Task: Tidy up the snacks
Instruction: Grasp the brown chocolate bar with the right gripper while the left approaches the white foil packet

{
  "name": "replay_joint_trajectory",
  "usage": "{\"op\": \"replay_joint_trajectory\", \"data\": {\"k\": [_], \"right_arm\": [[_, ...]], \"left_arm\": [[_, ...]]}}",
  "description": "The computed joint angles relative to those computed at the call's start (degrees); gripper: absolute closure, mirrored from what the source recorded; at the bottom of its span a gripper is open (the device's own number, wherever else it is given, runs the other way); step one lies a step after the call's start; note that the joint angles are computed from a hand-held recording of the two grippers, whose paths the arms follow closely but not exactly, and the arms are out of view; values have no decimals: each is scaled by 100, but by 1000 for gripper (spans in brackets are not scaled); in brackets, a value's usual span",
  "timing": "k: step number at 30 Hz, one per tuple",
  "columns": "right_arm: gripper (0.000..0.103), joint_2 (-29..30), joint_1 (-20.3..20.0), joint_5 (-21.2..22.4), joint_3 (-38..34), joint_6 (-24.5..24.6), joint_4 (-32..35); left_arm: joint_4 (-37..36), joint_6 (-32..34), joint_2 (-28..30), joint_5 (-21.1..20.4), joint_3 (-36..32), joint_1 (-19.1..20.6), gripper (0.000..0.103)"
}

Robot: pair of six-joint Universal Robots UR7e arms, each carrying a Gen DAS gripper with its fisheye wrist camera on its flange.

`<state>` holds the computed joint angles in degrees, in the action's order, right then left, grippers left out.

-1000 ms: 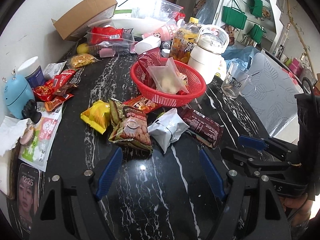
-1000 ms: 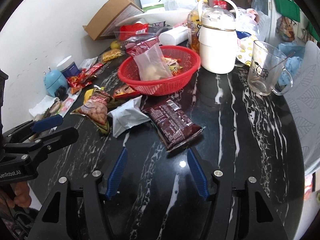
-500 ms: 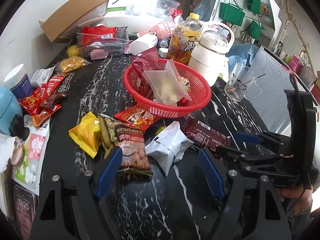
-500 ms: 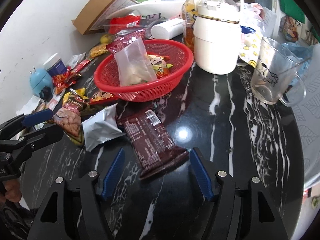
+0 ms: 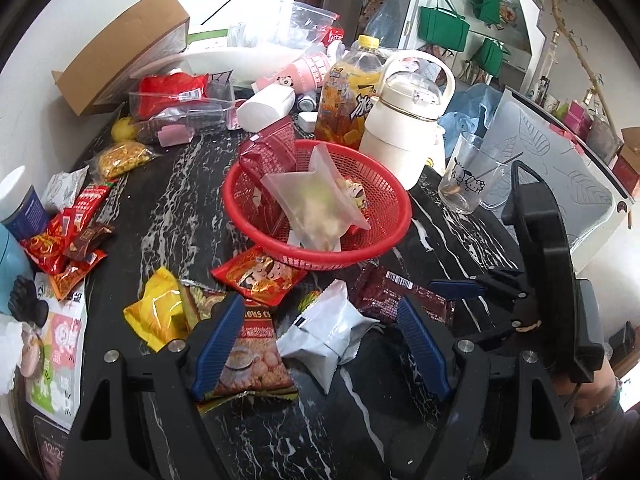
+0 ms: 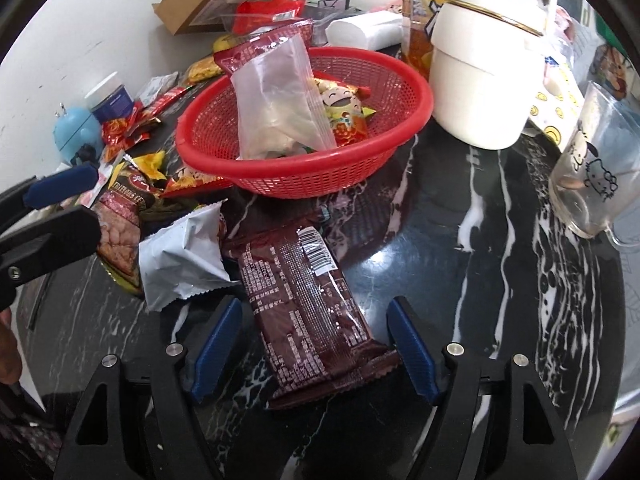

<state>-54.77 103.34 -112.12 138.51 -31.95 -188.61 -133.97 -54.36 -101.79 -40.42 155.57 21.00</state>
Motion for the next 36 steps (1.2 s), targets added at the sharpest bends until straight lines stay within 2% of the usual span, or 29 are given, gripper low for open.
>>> {"op": "replay_joint_trajectory", "data": {"k": [2,4,5,6,8,16,22,24,27,31,36], "right_arm": [[27,40,17,-10,4,-49,-92],[36,110,41,-36,26,-96,-288],[46,126,39,-9,35,-128,-338],[52,100,25,27,54,-142,-334],[54,69,6,43,78,-136,-342],[56,-148,-103,-77,314,-45,-549],[56,-331,-236,-24,481,21,-631],[56,-382,-268,-15,516,17,-642],[56,-423,-291,-24,554,18,-670],[55,-385,-281,-37,576,51,-751],[55,-431,-284,-72,669,48,-832]], "left_arm": [[-263,205,139,-40,-10,56,25],[-538,405,250,-99,5,106,25],[-630,469,288,-123,12,124,25],[-806,598,359,-169,21,173,25],[-1100,793,459,-279,36,290,25],[-2078,1379,953,-805,95,859,25],[-2115,1625,1379,-632,71,725,25],[-2126,1732,1538,-546,60,673,29],[-1851,1737,1571,-468,39,565,47],[-1747,1774,1542,-477,67,508,54],[-1696,1773,1503,-602,78,440,54]]}}
